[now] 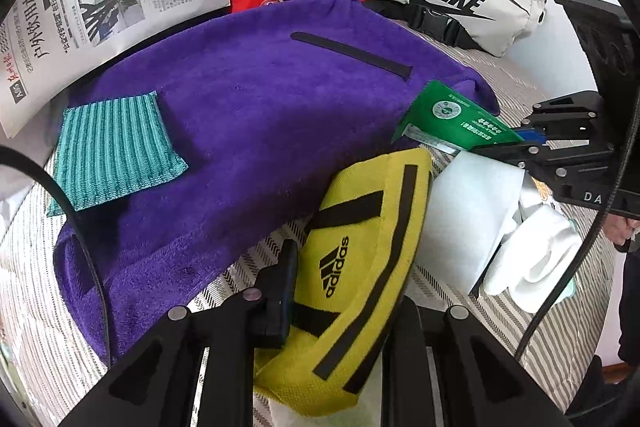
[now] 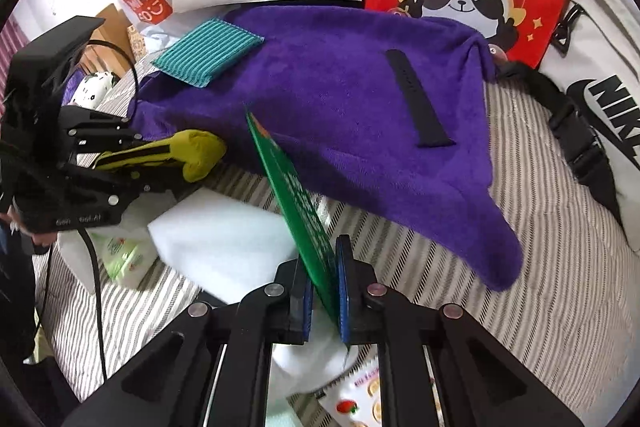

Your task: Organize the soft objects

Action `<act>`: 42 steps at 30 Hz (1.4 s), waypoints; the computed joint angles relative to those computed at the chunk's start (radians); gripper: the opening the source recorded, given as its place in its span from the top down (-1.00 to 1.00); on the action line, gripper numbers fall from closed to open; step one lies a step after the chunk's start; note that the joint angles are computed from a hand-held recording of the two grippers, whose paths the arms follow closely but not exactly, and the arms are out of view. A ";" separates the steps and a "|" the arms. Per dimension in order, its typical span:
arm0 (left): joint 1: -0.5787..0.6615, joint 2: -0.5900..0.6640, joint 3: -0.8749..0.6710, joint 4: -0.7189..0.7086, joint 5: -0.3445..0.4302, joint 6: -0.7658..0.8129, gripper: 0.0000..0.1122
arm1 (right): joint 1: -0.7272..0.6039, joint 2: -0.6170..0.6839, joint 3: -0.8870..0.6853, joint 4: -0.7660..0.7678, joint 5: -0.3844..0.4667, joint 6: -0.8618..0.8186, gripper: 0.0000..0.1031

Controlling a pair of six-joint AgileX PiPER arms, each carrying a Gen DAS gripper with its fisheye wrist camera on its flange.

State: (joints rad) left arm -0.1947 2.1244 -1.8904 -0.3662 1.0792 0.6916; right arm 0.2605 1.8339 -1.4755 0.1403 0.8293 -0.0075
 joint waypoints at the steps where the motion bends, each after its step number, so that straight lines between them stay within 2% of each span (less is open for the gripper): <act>1: 0.002 0.003 -0.002 -0.004 0.002 0.002 0.65 | 0.005 -0.001 0.001 -0.014 -0.009 0.012 0.81; 4: 0.018 0.004 -0.003 -0.038 0.018 0.028 0.71 | 0.004 -0.015 0.014 -0.016 -0.024 0.020 0.82; 8: 0.050 -0.016 0.014 -0.084 0.024 0.042 0.77 | 0.004 -0.067 0.049 -0.007 -0.052 0.019 0.94; 15: 0.092 -0.054 0.042 -0.115 0.021 0.037 0.79 | -0.003 -0.089 0.028 -0.001 -0.047 0.041 0.94; 28: 0.202 -0.056 -0.006 -0.188 0.036 0.000 0.79 | -0.009 -0.073 -0.042 0.001 -0.053 0.107 0.94; 42: 0.261 -0.065 -0.057 -0.136 0.041 -0.036 0.79 | 0.014 -0.058 -0.070 0.015 -0.052 0.102 0.94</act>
State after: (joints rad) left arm 0.0666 2.0591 -1.9477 -0.5022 1.1202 0.6552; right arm 0.2741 1.7762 -1.5452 0.1554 0.7769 0.0949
